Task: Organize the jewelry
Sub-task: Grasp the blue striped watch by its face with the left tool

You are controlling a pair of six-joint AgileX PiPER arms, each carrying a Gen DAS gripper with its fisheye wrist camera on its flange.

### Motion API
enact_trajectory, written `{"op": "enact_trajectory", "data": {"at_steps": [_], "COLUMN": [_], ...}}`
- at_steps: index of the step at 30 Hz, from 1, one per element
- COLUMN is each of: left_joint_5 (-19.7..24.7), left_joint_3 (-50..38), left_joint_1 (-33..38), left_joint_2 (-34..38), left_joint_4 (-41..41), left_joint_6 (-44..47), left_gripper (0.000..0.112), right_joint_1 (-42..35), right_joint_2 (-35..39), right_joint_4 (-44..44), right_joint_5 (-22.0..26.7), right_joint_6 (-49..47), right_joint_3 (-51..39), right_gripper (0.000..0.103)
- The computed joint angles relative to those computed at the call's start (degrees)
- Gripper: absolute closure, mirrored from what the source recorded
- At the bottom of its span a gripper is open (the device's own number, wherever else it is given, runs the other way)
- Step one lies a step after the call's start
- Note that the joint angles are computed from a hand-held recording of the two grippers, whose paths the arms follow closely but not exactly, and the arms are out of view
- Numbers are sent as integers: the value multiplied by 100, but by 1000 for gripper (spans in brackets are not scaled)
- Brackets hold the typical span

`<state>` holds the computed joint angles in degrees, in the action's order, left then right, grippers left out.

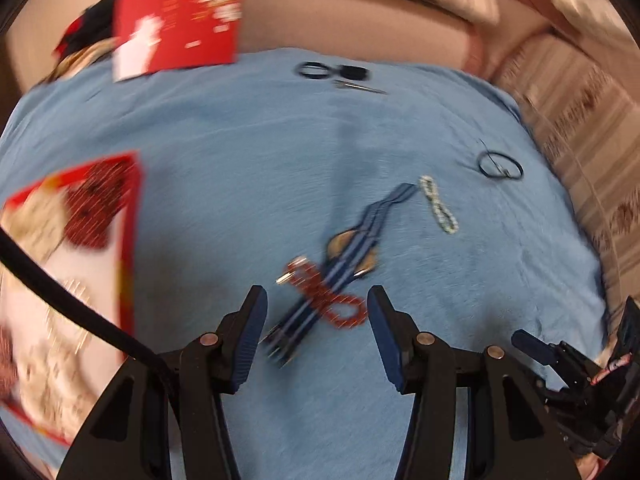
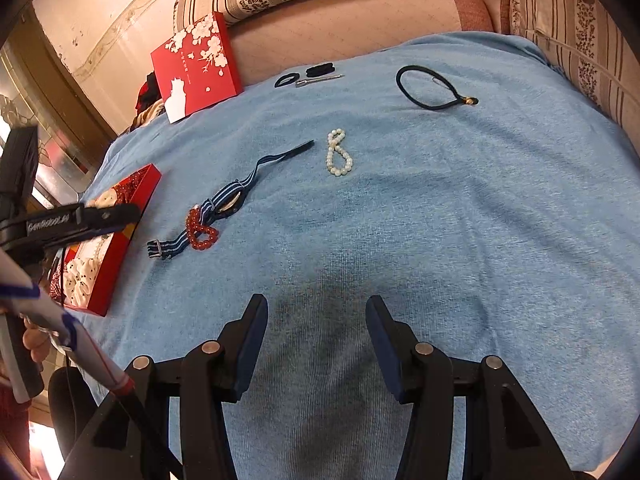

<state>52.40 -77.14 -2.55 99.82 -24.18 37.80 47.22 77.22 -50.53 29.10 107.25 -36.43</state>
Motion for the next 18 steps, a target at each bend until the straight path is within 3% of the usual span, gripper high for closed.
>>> {"op": "enact_trajectory", "data": {"at_steps": [4, 11, 13, 15, 18], "left_joint_5": [-196, -643, -489, -179, 790], "left_joint_3": [-398, -761, -851, -1035, -1599], "left_joint_1": [-657, -1428, -1401, -1330, -926], "left_joint_2": [523, 1199, 1273, 1319, 1524], "left_joint_4": [377, 1961, 1819, 1528, 323], "left_joint_6": [-133, -630, -391, -237, 168], "left_gripper": [61, 62, 73, 73, 74], "right_joint_1": [-154, -594, -665, -698, -693], "right_joint_2": [125, 199, 218, 239, 247], "right_joint_4": [-149, -561, -757, -905, -1280], "right_joint_5": [-182, -717, -819, -866, -898], "right_joint_6": [63, 354, 532, 680, 1096], "right_joint_3": [48, 219, 263, 283, 350], "right_gripper": [48, 48, 48, 48, 48]}}
